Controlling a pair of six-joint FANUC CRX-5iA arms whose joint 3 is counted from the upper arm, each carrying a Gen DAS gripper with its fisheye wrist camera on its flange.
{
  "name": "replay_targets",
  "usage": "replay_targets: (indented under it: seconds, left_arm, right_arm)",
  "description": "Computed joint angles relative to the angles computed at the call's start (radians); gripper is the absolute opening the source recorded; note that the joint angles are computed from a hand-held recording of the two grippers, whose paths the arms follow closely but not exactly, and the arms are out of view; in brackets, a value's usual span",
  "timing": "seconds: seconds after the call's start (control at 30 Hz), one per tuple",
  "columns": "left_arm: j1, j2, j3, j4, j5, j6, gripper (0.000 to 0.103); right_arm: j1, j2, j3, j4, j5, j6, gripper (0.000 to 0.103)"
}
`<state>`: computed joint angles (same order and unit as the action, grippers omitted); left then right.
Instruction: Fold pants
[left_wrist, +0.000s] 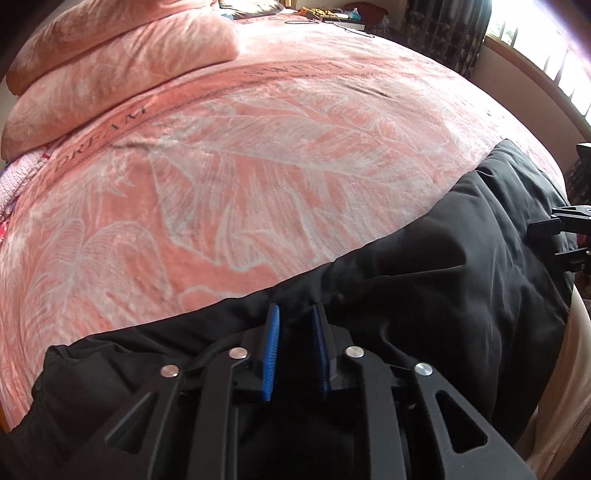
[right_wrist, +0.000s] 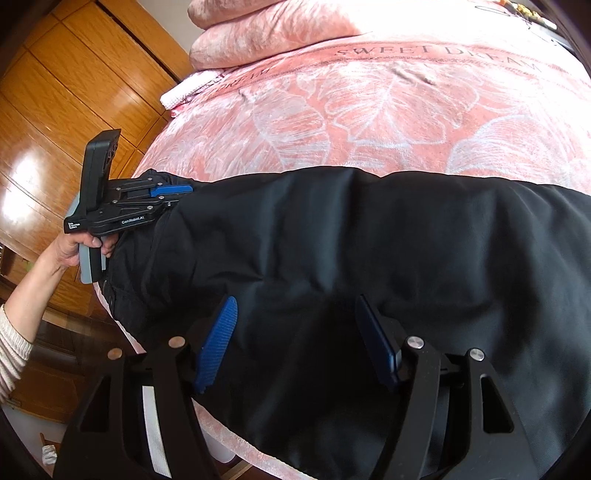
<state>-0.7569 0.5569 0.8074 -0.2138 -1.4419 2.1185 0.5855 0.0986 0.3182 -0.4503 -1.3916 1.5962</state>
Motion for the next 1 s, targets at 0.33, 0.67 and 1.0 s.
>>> replay_targets:
  seconds: [0.33,0.67,1.0]
  left_arm:
    - [-0.115,0.053,0.19,-0.202,-0.119,0.142,0.001]
    - [-0.189,0.235,0.473,-0.117,-0.15,0.202,0.044]
    - [-0.21,0.245,0.453,-0.126,-0.132,0.507,0.072]
  right_arm:
    - [-0.236,-0.07,0.021,-0.026,-0.049,-0.079,0.068]
    - [-0.385,-0.157,-0.046,-0.077,-0.181,-0.071,0.069]
    - [-0.439,-0.189,-0.084,-0.068,-0.196,-0.095,0.069]
